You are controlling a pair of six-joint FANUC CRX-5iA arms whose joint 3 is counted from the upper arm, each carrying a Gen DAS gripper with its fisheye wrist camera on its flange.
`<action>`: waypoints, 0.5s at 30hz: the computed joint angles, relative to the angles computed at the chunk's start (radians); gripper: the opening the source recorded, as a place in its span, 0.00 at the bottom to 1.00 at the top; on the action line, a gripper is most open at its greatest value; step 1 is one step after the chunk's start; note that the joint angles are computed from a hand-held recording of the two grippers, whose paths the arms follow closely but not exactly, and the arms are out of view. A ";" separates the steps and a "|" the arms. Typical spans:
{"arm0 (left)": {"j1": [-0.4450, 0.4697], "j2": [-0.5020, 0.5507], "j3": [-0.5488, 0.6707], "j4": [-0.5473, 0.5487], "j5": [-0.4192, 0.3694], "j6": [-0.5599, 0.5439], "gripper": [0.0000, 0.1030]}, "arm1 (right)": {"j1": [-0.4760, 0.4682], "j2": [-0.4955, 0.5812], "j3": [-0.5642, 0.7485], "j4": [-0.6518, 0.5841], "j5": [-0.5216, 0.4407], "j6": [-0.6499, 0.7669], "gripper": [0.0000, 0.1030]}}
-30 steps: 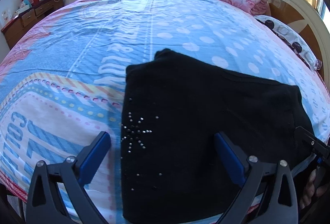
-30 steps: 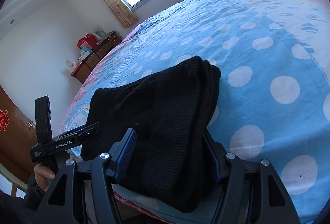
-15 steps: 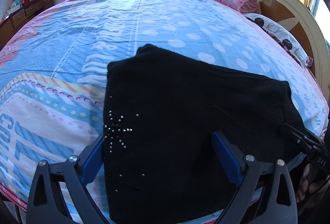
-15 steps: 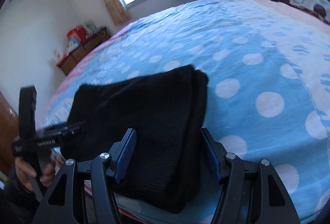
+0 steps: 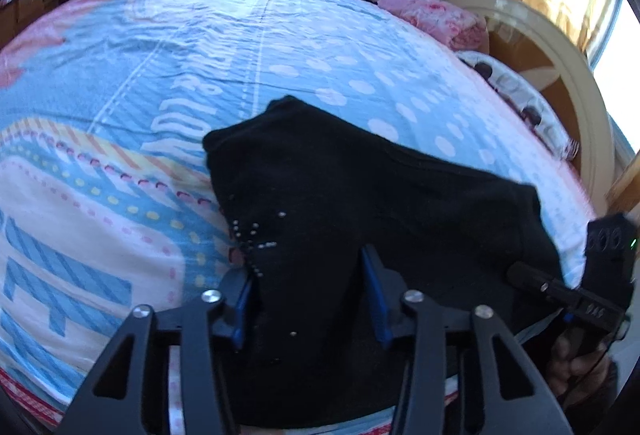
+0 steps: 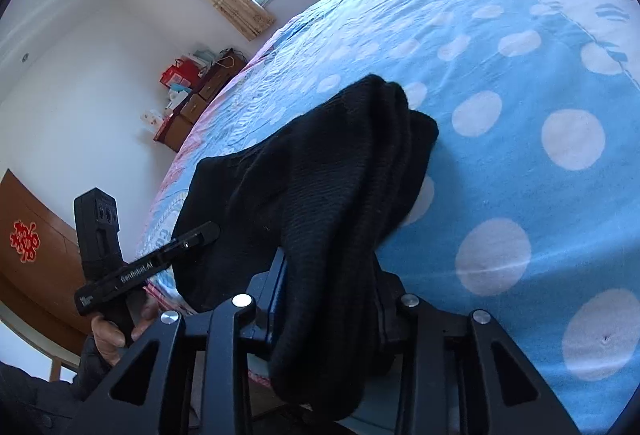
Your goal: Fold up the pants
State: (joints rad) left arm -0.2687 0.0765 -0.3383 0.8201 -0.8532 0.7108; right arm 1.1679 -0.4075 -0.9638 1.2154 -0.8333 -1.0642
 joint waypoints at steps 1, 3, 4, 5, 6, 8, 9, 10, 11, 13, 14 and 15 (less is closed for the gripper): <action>0.009 0.008 0.001 0.023 -0.022 0.000 0.39 | 0.009 0.006 0.007 -0.007 -0.010 0.007 0.34; 0.016 0.009 -0.002 0.041 -0.038 -0.003 0.35 | 0.008 0.006 0.003 0.004 -0.008 -0.007 0.34; 0.014 0.003 -0.007 0.041 -0.032 -0.011 0.35 | 0.010 0.007 0.003 0.006 -0.012 -0.014 0.33; 0.011 -0.005 -0.013 0.040 -0.023 -0.017 0.33 | 0.012 0.012 0.006 0.005 -0.019 -0.013 0.32; 0.006 -0.015 -0.021 0.042 -0.011 -0.027 0.31 | 0.025 0.024 0.019 -0.007 -0.043 0.000 0.32; -0.002 -0.041 -0.049 0.075 0.017 -0.070 0.30 | 0.067 0.065 0.069 -0.063 -0.129 0.081 0.31; -0.005 -0.051 -0.059 0.086 0.029 -0.085 0.30 | 0.069 0.083 0.092 -0.073 -0.158 0.129 0.31; -0.009 -0.057 -0.062 0.086 0.041 -0.086 0.30 | 0.080 0.094 0.107 -0.073 -0.193 0.166 0.31; -0.013 -0.059 -0.060 0.075 0.052 -0.074 0.30 | 0.091 0.107 0.121 -0.064 -0.224 0.193 0.31; -0.012 -0.052 -0.051 0.061 0.053 -0.052 0.30 | 0.097 0.121 0.134 -0.043 -0.253 0.215 0.30; -0.010 -0.046 -0.046 0.062 0.049 -0.051 0.30 | 0.095 0.121 0.134 -0.045 -0.249 0.215 0.30; -0.008 -0.043 -0.042 0.064 0.044 -0.050 0.30 | 0.093 0.118 0.131 -0.050 -0.245 0.212 0.30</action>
